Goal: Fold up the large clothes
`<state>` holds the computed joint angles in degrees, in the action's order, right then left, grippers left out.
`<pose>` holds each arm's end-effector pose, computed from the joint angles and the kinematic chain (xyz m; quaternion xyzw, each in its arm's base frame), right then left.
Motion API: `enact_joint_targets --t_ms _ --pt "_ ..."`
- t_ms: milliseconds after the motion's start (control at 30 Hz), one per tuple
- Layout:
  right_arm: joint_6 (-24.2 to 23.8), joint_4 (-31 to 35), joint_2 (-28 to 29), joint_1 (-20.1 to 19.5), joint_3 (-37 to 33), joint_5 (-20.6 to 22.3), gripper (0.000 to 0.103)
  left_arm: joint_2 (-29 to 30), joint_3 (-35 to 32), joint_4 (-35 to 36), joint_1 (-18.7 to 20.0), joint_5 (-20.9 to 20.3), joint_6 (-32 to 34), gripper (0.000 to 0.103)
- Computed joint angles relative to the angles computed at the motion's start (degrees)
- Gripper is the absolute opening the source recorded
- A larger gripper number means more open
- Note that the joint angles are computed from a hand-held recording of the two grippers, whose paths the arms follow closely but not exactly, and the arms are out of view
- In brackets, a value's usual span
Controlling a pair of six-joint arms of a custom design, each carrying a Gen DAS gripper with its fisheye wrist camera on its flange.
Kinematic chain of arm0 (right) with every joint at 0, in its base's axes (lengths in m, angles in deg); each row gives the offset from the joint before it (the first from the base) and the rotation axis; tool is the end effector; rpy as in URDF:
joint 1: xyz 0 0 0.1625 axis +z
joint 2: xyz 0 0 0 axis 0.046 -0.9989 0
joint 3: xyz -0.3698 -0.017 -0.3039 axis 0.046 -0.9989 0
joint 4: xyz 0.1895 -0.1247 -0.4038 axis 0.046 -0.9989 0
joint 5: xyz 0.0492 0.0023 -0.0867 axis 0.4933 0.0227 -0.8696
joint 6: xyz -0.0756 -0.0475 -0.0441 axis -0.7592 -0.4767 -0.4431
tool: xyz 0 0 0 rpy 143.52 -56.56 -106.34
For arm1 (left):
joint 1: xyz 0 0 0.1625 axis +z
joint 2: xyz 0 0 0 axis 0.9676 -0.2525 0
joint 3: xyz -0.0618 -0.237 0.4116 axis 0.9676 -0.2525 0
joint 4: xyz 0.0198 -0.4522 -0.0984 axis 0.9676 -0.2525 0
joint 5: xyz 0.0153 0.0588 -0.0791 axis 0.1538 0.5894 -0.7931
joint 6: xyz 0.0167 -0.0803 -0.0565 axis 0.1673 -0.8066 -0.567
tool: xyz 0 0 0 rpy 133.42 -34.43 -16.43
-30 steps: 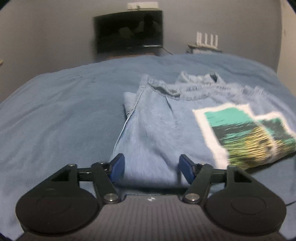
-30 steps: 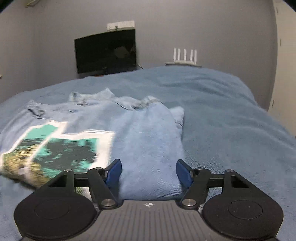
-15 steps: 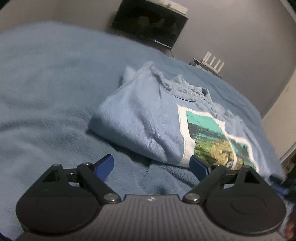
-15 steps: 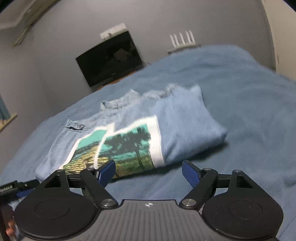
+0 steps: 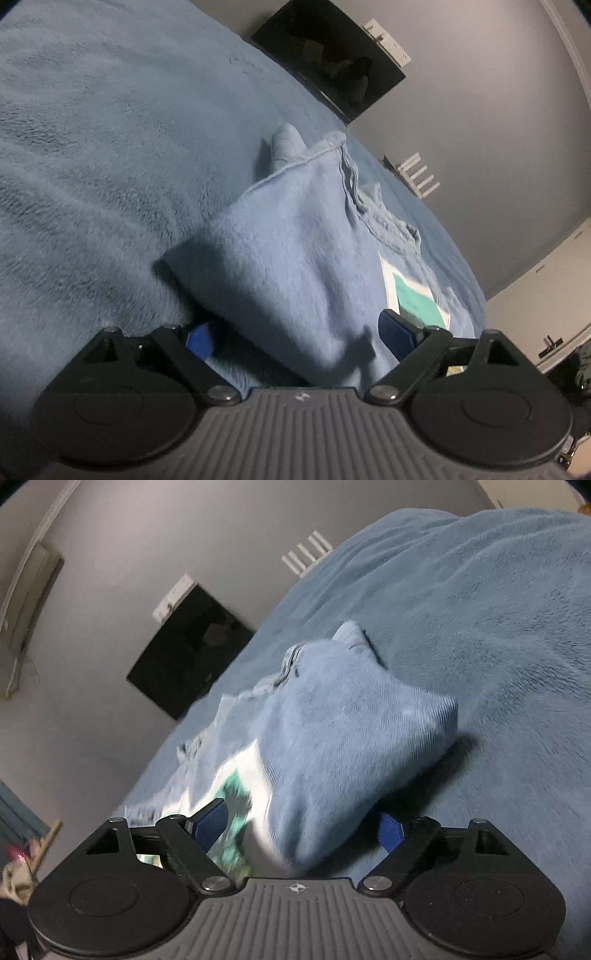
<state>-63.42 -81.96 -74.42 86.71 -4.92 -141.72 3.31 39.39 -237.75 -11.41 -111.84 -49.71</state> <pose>0.1438 -0.8960 0.1760 -0.1044 0.9242 -0.3609 0.0686 -0.0875 -0.6481 0.2597 -0.1937 0.7704 -0.6002 0.0932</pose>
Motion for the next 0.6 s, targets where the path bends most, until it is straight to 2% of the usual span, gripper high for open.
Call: enact_joint_targets --t_ms 100,167,233,333,433,500,600 --pt "2.37 0.33 1.43 -0.27 -2.14 1.34 0.089 1.54 -1.73 -2.63 0.61 0.03 2.16 0.089" --pt "5.9 -1.16 0.89 -0.34 -0.97 1.35 0.085 2.05 -2.31 -3.33 0.56 0.69 2.73 0.089" --pt "10.13 -0.7 -0.39 0.18 0.7 -2.9 0.068 2.45 -2.4 -4.14 0.53 1.06 4.12 0.088" --pt "11.65 0.56 -0.27 0.2 0.52 -3.77 0.07 2.6 -3.11 -3.08 0.51 1.85 4.2 0.086" --pt "9.85 -0.42 2.11 0.6 -3.2 -4.38 0.069 2.25 -3.13 -3.62 0.65 1.91 2.93 0.073" --pt "11.45 0.74 3.28 0.32 -5.26 -3.07 0.07 1.89 -2.78 -4.66 0.95 0.94 2.65 0.059" --pt "13.96 0.93 3.54 0.39 -6.01 -2.92 0.069 1.4 -2.41 -4.41 1.39 -0.5 1.55 0.049"
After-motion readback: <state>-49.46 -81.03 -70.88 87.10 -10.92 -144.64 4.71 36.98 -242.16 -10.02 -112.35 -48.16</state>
